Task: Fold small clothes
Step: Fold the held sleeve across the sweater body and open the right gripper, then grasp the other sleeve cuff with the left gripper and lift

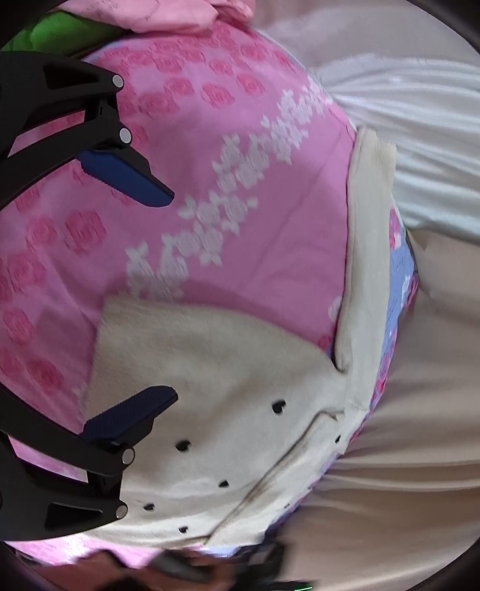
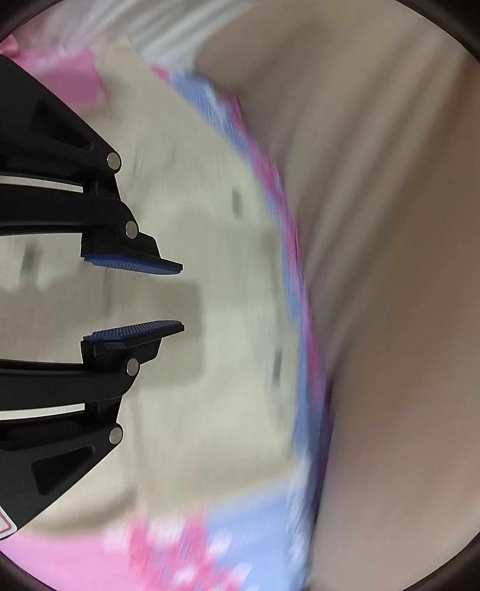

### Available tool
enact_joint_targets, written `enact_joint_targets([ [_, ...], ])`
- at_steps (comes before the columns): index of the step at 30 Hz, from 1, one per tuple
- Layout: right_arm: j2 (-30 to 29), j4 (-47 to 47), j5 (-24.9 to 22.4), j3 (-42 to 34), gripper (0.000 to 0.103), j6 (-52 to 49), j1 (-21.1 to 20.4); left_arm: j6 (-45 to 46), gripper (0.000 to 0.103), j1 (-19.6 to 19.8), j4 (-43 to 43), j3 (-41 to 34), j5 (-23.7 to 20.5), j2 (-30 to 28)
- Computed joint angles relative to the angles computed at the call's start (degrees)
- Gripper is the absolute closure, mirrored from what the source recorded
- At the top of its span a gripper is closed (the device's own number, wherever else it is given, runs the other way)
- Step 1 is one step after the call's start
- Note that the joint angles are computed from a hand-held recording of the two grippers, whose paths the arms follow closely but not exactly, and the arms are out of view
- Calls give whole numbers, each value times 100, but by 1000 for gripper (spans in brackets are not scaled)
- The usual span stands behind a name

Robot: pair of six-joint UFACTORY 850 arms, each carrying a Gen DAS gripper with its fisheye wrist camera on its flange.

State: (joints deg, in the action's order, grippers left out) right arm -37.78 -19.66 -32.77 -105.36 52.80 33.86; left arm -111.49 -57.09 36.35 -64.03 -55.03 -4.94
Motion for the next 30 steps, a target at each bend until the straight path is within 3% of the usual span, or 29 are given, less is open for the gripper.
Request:
enact_joint_targets([
  [3, 288, -315, -470, 726, 78, 538, -494, -76, 8, 215, 158, -38, 436, -50],
  [4, 271, -229, -608, 806, 87, 399, -618, -267, 8, 351, 251, 12, 724, -35],
  [5, 371, 37, -508, 1022, 87, 54, -777, -400, 8, 476, 252, 54, 911, -24],
  [7, 614, 4, -486, 1212, 76, 66, -821, -719, 8, 844, 243, 228, 1430, 61],
  [8, 709, -205, -589, 1226, 76, 190, -767, -900, 8, 1001, 266, 305, 1534, 101],
  [11, 1292, -468, -251, 1661, 68, 313, -544, -1670, 8, 1569, 562, 667, 1701, 342],
  [13, 1633, -742, -240, 1926, 58, 424, -296, -1840, 8, 2005, 718, 895, 1754, 509],
  [15, 1979, -752, -182, 2249, 57, 399, -79, -1720, 8, 2513, 804, 1082, 1743, 666],
  [22, 2725, -709, -1012, 2933, 55, 398, 833, -1134, 9, 3908, 464, 1629, 1948, 902],
  [26, 2905, -452, -1457, 3141, 55, 439, 1148, -1594, 26, 4280, 817, 1901, 2105, 969],
  [28, 2936, -362, -1594, 3159, 55, 463, 1236, -1517, 39, 4386, 819, 1808, 1983, 849],
  [30, 2932, -377, -1693, 3119, 55, 493, 1326, -1026, 62, 4472, 722, 1661, 1936, 708],
])
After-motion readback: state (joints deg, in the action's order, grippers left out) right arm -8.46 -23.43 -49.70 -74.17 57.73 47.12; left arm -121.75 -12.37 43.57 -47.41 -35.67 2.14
